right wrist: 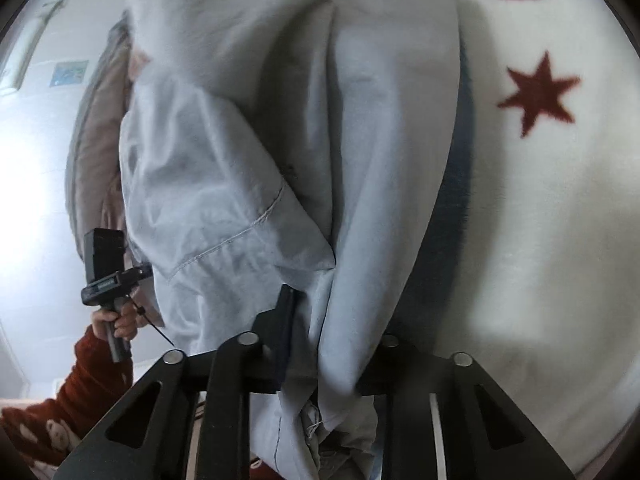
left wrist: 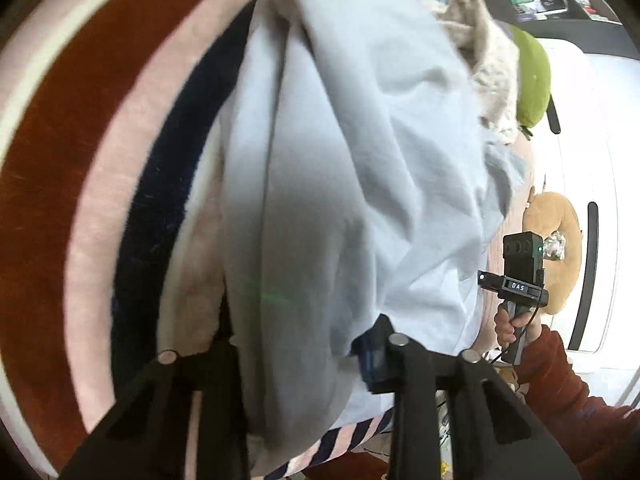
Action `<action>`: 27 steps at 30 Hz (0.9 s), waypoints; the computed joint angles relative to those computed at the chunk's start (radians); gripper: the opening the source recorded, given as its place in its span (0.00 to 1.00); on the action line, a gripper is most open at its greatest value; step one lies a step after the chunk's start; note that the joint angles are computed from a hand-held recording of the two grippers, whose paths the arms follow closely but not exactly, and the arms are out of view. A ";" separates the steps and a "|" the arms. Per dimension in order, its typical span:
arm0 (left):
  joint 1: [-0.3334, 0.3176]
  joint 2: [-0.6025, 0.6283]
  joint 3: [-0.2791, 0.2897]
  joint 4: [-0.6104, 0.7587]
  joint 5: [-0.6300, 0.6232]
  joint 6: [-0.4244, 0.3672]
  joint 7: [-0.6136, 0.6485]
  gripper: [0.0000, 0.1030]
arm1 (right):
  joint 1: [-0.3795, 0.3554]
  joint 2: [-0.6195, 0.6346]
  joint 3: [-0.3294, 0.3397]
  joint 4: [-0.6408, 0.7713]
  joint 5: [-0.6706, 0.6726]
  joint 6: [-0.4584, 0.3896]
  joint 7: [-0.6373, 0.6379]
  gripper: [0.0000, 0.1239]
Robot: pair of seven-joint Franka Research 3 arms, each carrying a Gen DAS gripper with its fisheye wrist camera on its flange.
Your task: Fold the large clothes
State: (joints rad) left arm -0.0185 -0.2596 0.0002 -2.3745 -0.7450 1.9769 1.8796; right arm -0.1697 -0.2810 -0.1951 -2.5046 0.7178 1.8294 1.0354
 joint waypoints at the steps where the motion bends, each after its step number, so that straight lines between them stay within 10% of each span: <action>1: 0.002 -0.020 0.003 -0.003 0.001 -0.004 0.003 0.20 | 0.006 -0.005 0.006 0.002 0.008 0.003 0.001 0.12; 27: 0.252 -0.305 0.224 -0.089 0.433 -0.247 0.069 0.17 | 0.524 0.107 0.286 0.084 0.396 0.274 0.126 0.10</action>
State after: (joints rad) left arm 0.2330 -0.5642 0.2241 -2.4630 -0.3115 1.7300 1.9483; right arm 0.3542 -0.1739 0.0910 -2.4208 1.1140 2.1036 1.1618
